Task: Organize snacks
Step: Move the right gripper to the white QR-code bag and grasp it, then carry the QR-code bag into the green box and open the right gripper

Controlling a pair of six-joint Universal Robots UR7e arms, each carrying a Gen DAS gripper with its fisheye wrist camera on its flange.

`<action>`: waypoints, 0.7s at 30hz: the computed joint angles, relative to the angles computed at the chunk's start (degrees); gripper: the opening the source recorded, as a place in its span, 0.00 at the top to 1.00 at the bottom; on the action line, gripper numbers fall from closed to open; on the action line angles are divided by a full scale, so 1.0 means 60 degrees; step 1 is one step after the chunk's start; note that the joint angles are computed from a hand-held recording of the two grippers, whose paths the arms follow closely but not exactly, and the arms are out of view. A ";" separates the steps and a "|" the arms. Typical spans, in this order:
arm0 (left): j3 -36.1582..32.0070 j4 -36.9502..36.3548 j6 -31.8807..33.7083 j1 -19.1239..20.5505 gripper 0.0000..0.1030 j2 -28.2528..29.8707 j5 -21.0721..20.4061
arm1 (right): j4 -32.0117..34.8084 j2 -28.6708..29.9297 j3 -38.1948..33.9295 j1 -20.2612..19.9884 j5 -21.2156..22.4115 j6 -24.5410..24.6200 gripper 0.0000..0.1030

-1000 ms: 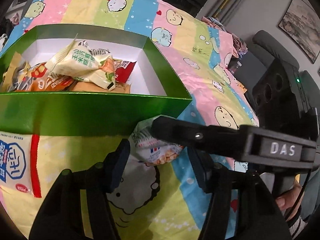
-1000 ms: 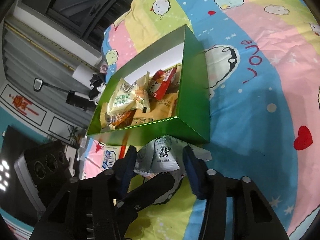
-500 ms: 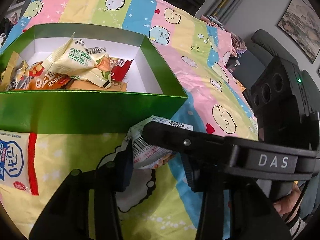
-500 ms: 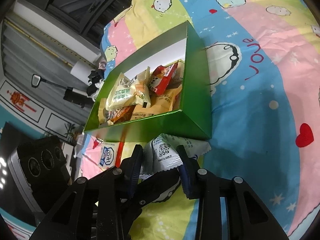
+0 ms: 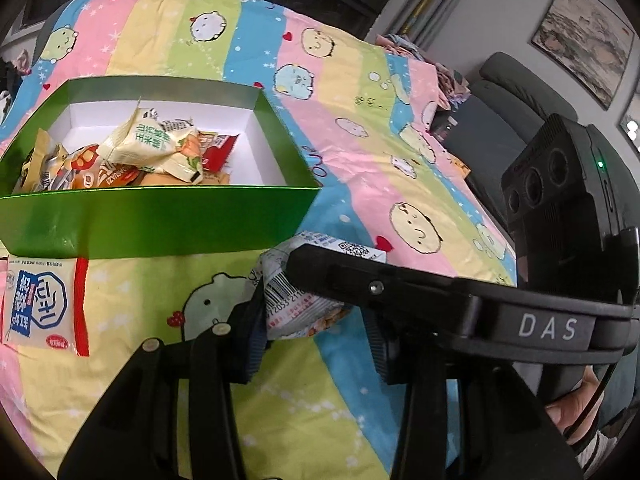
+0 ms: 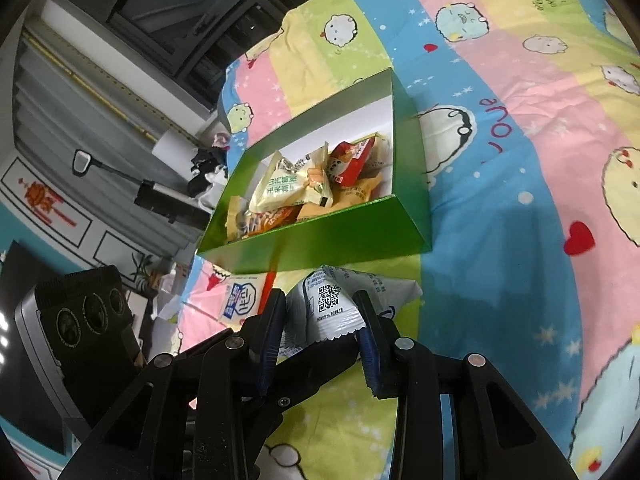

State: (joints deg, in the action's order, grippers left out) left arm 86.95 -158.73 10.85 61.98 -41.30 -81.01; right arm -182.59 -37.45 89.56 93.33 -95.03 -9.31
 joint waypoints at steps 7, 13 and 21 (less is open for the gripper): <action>0.0294 -0.0513 0.0053 -0.0045 0.58 -0.0335 -0.0299 | -0.0294 -0.0089 0.0080 0.0352 -0.0239 -0.0266 0.64; 0.0372 -0.0950 0.0006 -0.0006 0.59 -0.0558 -0.0283 | -0.0137 0.0101 -0.0325 0.0642 -0.0246 -0.0580 0.64; 0.0072 -0.1123 -0.0176 0.0093 0.59 -0.0547 -0.0225 | 0.0367 0.0430 -0.1055 0.0863 -0.0208 -0.0807 0.64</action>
State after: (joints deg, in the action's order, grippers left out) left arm 87.38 -165.47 9.80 62.54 -44.58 -82.35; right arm -180.38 -34.87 83.23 98.51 -96.28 -14.15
